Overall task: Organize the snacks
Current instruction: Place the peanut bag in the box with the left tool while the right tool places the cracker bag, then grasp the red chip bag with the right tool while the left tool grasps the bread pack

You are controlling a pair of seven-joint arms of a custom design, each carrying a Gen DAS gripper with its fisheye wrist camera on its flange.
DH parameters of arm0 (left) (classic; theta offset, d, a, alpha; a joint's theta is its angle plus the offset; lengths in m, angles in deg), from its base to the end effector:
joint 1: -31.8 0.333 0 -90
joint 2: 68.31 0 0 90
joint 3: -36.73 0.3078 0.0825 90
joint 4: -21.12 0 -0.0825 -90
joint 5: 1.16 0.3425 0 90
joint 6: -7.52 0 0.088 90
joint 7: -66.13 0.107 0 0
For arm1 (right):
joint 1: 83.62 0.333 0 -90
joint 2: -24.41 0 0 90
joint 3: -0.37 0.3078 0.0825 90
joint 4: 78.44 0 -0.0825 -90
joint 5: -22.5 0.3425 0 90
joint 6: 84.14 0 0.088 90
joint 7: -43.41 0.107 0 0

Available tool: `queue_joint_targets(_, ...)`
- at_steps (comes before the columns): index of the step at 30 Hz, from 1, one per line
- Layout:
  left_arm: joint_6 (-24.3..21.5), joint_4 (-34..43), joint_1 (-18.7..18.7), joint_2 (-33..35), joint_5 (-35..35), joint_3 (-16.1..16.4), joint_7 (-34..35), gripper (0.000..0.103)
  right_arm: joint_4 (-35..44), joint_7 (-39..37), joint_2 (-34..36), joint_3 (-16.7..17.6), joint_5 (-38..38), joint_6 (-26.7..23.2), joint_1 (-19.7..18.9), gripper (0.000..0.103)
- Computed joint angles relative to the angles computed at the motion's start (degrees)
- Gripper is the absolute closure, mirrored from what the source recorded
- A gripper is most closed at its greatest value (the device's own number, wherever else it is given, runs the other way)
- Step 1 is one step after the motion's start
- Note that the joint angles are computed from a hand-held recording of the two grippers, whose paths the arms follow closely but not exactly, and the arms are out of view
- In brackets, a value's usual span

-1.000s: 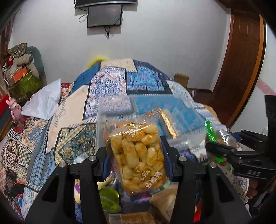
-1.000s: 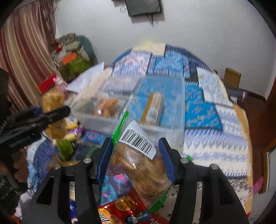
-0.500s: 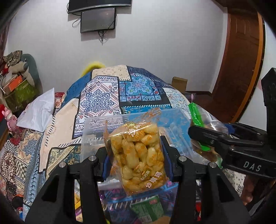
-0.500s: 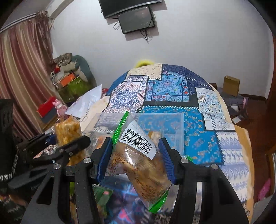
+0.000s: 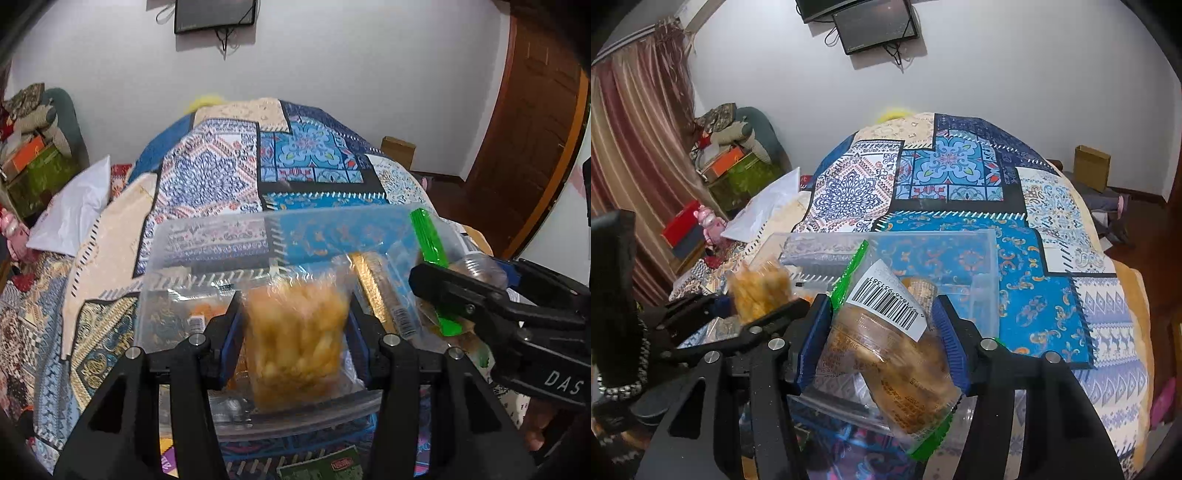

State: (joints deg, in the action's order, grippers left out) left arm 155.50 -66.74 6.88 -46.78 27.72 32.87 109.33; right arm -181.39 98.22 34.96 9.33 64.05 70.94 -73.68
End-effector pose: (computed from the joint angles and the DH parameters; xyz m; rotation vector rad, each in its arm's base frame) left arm 0.5911 -0.3256 0.5230 -1.8049 1.8216 -0.8178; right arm 0.5938 0.1713 0.5305 -1.8861 1.2813 -0.2620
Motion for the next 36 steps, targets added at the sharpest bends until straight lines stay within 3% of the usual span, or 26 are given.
queue_joint_targets(2, 0.5, -0.3, 0.7, 0.0, -1.7, -0.6, 1.1, 0.041, 0.1, 0.9, 0.2, -0.2, -0.8, -0.4, 0.1, 0.045)
queue_joint_targets(5, 0.9, -1.6, -0.3, -1.1, 0.6, 0.3, -0.4, 0.039, 0.9, 3.6, 0.7, -0.6, -2.0, -2.5, 0.0, 0.034)
queue_joint_targets(9, 1.2, -3.9, -0.3, -3.6, 2.8, 0.2, -1.3, 0.039, 0.6, 3.3, 0.1, -0.4, -1.1, -4.0, -0.7, 0.034)
queue_joint_targets(16, 2.1, -11.0, 1.6, -11.2, 6.3, -1.8, -5.1, 0.033, -4.0, 1.1, -5.3, -1.7, 0.0, -2.2, 0.5, 0.034)
queue_joint_targets(27, 1.4, -25.7, 8.2, -26.0, 9.0, -9.0, -8.5, 0.028, -17.6, -1.3, -19.2, -7.0, -1.6, 4.1, 6.9, 0.032)
queue_joint_targets(29, 1.3, -28.4, 9.5, -28.3, 8.9, -10.4, -8.8, 0.022, -20.0, -0.8, -21.2, -8.0, -2.8, 4.7, 8.1, 0.031)
queue_joint_targets(36, 1.1, -37.1, 12.6, -34.4, 4.2, -14.2, -7.2, 0.022, -28.3, 4.5, -26.6, -10.1, -10.5, 5.9, 10.7, 0.030)
